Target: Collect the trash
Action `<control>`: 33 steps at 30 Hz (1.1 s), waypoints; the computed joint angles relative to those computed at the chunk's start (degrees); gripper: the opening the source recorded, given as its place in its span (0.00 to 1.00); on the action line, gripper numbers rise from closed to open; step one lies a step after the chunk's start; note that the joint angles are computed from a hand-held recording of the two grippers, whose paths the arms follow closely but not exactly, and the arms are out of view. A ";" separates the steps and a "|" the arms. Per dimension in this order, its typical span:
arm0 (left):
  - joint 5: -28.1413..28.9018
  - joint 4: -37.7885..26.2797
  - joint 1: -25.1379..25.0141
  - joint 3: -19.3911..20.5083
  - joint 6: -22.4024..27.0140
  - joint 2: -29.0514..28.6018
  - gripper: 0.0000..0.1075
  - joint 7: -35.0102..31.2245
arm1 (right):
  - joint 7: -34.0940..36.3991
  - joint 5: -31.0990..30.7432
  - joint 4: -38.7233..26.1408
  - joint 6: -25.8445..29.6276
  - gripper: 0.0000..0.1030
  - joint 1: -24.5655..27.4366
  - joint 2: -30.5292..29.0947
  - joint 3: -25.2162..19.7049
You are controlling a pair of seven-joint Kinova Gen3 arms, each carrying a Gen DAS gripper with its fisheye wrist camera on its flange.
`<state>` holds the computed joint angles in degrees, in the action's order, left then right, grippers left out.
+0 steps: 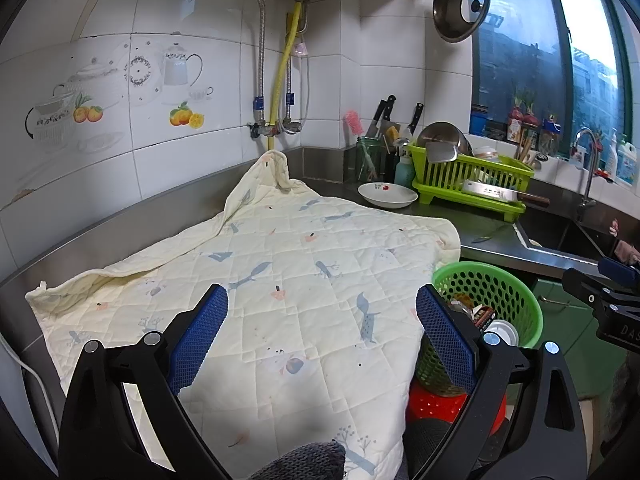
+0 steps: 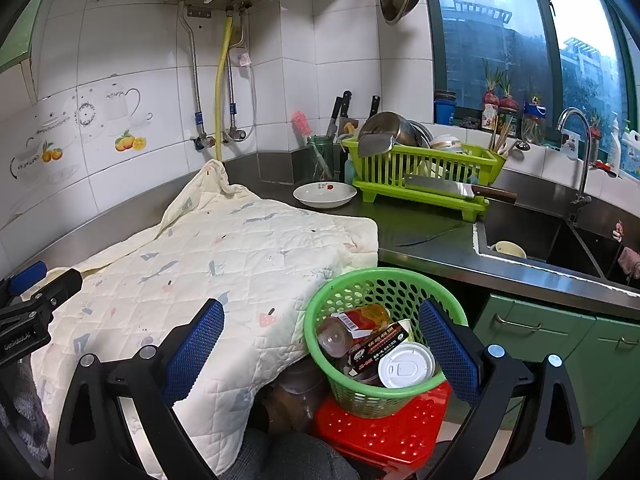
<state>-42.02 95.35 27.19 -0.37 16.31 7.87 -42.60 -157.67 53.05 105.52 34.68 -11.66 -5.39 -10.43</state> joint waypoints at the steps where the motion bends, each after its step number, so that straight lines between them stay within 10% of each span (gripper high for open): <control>1: -0.01 0.00 -0.01 0.01 0.00 0.00 0.87 0.00 | -0.04 0.03 0.03 0.03 0.92 -0.02 -0.03 -0.04; 33: 0.94 -0.25 -0.01 -0.06 -0.08 0.48 0.87 -1.30 | -4.77 5.66 1.31 1.10 0.92 -0.02 -0.42 -1.17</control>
